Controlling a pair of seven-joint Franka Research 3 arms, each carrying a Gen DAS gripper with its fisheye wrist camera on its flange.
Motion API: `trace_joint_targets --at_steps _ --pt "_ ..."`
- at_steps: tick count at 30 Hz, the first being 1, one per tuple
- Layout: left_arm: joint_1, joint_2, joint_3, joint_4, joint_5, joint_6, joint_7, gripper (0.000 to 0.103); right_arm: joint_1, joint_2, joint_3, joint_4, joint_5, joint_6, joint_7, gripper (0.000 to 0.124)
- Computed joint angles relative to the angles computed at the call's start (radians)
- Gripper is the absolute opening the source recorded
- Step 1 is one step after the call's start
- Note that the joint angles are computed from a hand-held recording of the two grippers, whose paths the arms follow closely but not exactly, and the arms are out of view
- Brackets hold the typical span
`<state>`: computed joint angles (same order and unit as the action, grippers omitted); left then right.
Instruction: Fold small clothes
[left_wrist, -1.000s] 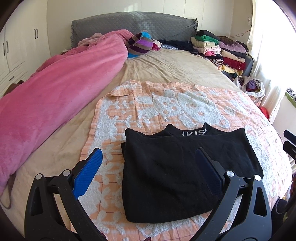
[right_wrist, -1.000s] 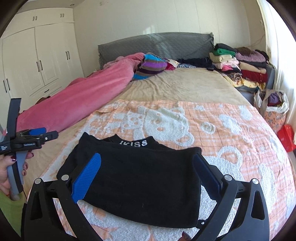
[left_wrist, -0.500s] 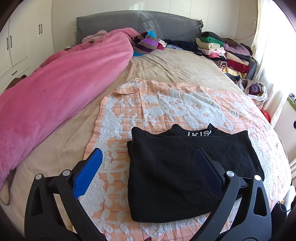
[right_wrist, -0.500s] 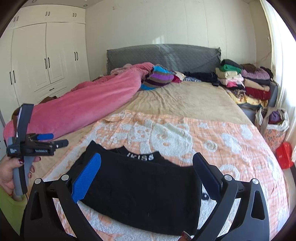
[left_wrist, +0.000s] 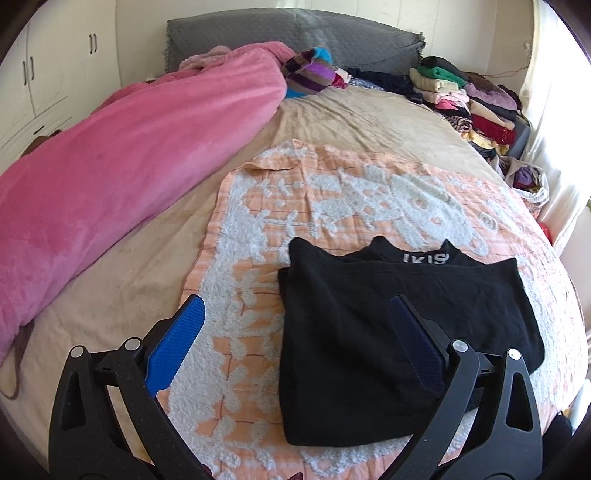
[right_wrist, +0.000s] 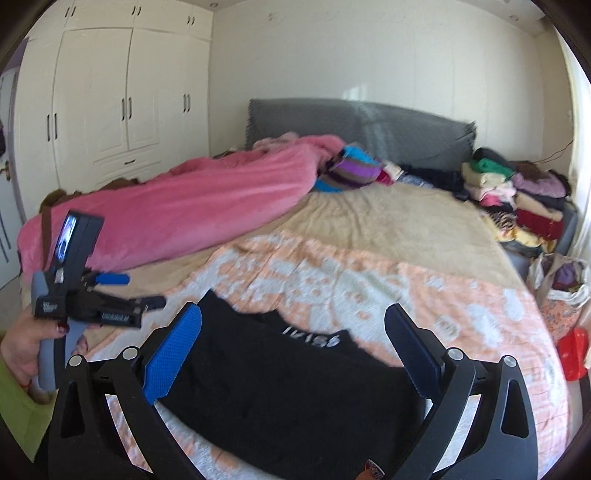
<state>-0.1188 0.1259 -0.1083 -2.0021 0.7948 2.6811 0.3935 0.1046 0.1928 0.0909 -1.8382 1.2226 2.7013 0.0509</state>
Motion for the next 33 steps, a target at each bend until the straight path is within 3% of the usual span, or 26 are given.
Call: trace_joint_targets --at_steps 5,12,23,28,33 --pt "0.014 0.025 0.017 -0.006 0.009 0.021 -0.029 0.093 0.019 0.054 0.013 -0.012 -0.071 -0.01 0.055 0.099" --pt "0.039 0.085 0.033 0.006 -0.079 0.064 0.009 0.093 0.039 0.111 0.048 -0.053 -0.151 0.033 0.075 0.099" --pt "0.04 0.171 0.044 0.074 -0.204 0.066 0.115 0.093 0.057 0.127 0.127 -0.144 -0.094 0.164 -0.146 0.099" --pt "0.042 0.198 0.042 0.096 -0.25 0.074 0.164 0.093 0.069 0.151 0.163 -0.153 -0.025 0.256 -0.29 0.099" --pt "0.052 0.22 0.033 0.108 -0.314 0.09 0.219 0.093 0.072 0.183 0.188 -0.144 -0.01 0.305 -0.358 0.099"
